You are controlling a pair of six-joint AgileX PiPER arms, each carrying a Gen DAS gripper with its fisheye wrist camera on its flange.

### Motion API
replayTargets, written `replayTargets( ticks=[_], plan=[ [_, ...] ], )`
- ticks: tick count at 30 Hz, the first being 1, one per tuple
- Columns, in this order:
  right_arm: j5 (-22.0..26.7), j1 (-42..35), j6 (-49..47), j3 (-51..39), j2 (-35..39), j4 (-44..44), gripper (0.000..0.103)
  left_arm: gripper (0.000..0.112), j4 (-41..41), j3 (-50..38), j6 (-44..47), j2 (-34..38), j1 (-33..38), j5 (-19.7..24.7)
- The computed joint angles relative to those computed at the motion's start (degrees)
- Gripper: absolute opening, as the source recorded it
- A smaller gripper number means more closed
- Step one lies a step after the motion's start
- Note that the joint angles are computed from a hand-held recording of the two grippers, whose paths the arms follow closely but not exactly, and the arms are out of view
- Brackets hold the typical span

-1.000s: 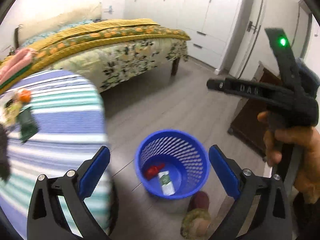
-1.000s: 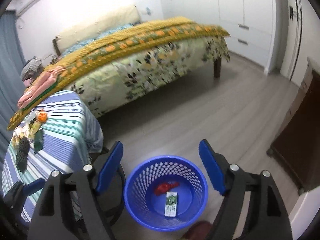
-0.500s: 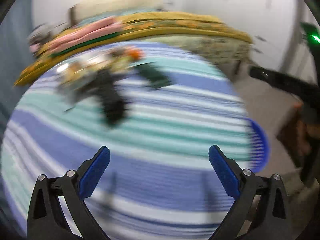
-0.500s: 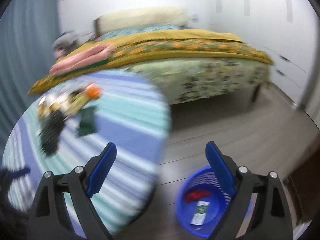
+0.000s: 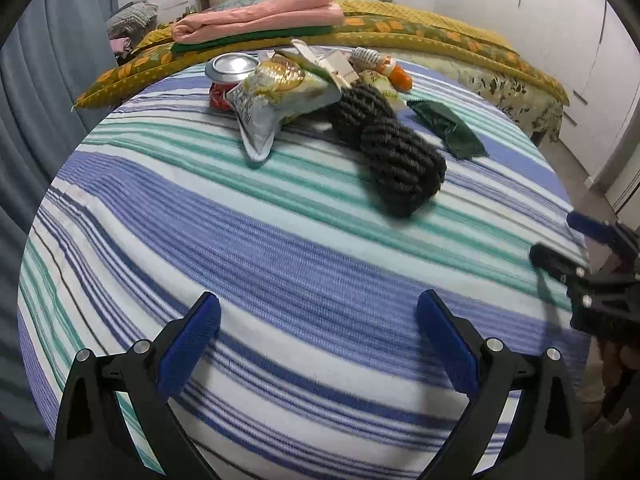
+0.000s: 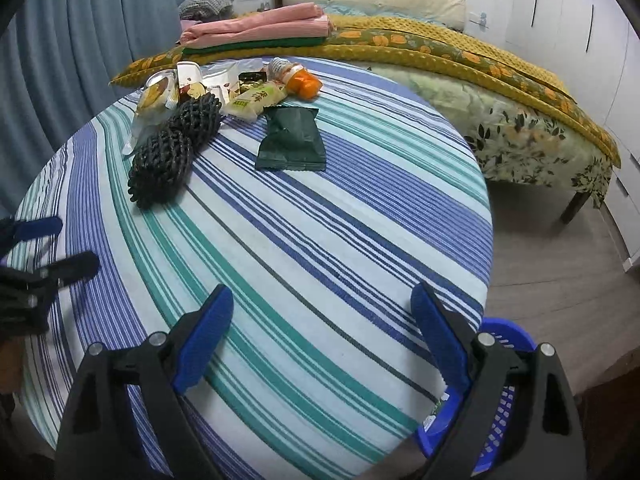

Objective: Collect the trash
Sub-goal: 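Move both tools back over the table, then grasp the black foam nets with the left tool while the right tool grasps the green packet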

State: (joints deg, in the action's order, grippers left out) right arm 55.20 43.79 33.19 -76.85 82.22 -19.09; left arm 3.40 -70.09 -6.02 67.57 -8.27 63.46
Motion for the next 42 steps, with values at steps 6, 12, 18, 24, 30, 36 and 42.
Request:
replayTargets(
  ticks=[6,12,18,24,30,36,42],
  plan=[
    [0.0,0.3,-1.1,-1.5,1.5,1.0,0.088,0.098,-6.4,-9.7,2.0,7.3,0.5,-0.7],
    [-1.4,-1.1,-2.8,-1.4,1.7,3.5,0.088,0.097,1.8,-20.4,-4.6,19.2,-5.1,0.2],
    [-0.6,-1.0,-3.2,-1.4,1.2,2.7,0.088,0.089,3.1,-24.7,-4.5,25.1,-5.0,2.2],
    [-1.5,-3.3,-2.9,-0.9,0.2,4.2,0.088,0.046,0.7,-23.3,-1.1,23.9,-5.0,1.5],
    [-1.6,-3.9,-1.4,0.0,-1.7,3.4,0.088,0.042,-3.2,-17.5,0.7,16.0,-3.6,3.3],
    [-1.9,-4.3,-0.6,1.1,-2.7,2.9,0.088,0.046,-2.1,-6.2,2.8,2.9,-1.6,3.1],
    [-3.1,-3.2,1.0,1.5,-2.4,1.6,0.088,0.074,-2.1,-2.8,5.2,1.4,3.4,-0.5]
  ],
)
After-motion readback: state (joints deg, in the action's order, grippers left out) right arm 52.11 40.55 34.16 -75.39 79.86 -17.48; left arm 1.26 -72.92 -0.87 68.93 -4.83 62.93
